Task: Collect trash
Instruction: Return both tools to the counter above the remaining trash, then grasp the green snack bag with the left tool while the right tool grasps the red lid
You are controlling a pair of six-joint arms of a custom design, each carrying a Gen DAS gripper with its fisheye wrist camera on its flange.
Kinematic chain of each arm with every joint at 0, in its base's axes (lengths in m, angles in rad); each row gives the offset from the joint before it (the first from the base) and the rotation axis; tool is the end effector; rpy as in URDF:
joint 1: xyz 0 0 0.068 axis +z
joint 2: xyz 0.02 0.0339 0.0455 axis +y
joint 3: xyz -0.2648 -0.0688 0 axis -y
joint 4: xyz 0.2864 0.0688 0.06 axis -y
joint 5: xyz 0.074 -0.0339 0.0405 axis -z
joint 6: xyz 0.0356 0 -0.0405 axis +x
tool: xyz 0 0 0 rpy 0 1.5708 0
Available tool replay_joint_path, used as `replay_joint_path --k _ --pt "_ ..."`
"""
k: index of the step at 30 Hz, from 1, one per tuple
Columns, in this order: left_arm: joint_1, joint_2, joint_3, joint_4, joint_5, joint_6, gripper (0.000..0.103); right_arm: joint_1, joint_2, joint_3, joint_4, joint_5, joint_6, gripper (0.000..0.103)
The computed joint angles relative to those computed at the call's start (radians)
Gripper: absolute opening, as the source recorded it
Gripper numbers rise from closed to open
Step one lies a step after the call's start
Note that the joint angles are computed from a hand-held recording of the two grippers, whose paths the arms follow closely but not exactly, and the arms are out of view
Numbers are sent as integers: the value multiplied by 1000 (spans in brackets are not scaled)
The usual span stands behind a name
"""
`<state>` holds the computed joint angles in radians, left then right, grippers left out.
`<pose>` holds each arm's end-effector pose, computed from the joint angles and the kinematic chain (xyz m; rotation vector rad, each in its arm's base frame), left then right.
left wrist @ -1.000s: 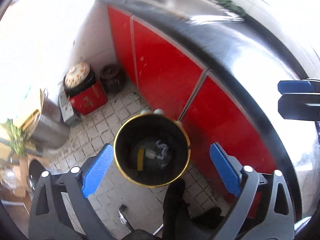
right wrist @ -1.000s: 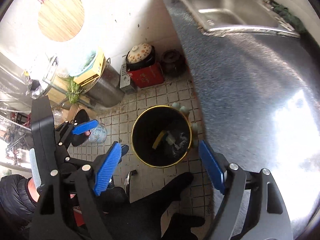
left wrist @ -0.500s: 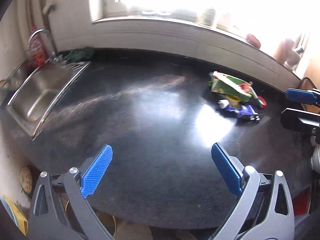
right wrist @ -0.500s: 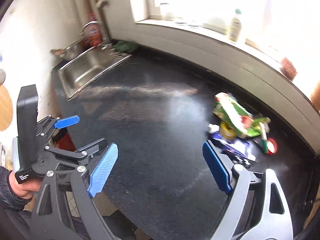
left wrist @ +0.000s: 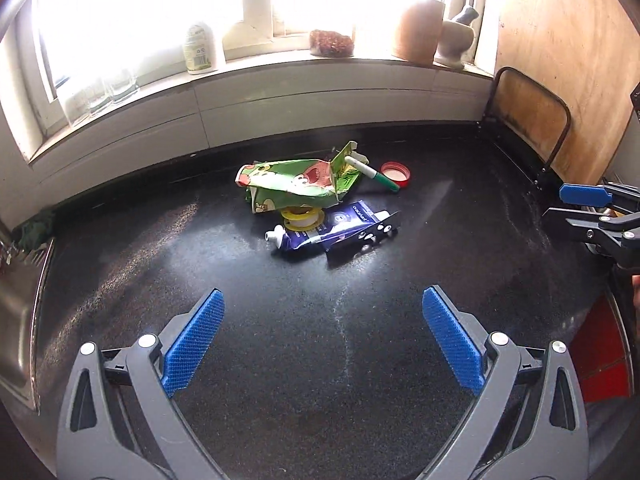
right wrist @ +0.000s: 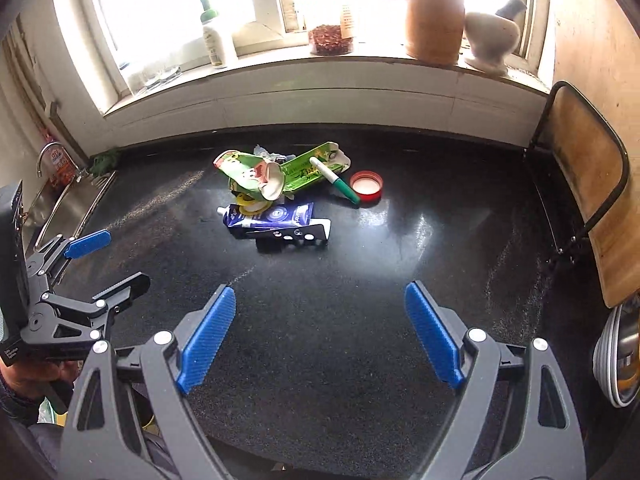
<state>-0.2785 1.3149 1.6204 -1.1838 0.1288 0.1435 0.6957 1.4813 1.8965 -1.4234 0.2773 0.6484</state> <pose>0.2659 -0.0808 0.4289 0.5690 2.3843 -0.2173 0.2303 0.1796 0.4561 0.0421 2.5301 0.1788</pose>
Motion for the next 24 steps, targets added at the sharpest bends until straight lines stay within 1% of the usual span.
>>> replay_joint_path --k 6,9,12,15,18,20,24 --pt "14 33 -1 22 -9 9 96 -50 0 -3 25 -28 -51 84" --pt "36 82 40 11 4 -16 96 -85 21 0 51 -50 -96 84" --pt "46 153 115 -1 26 -70 96 -127 51 4 80 -83 -138 84" --pt "38 259 226 -23 40 -136 96 -170 94 16 105 -112 -180 84" --pt "21 386 356 -49 17 -213 96 -220 152 37 126 -146 -221 84" --pt "12 490 472 -90 -2 -281 96 -255 197 57 132 -169 -241 84" --pt "-10 711 732 -187 -43 -367 96 -321 301 111 144 -218 -286 84"
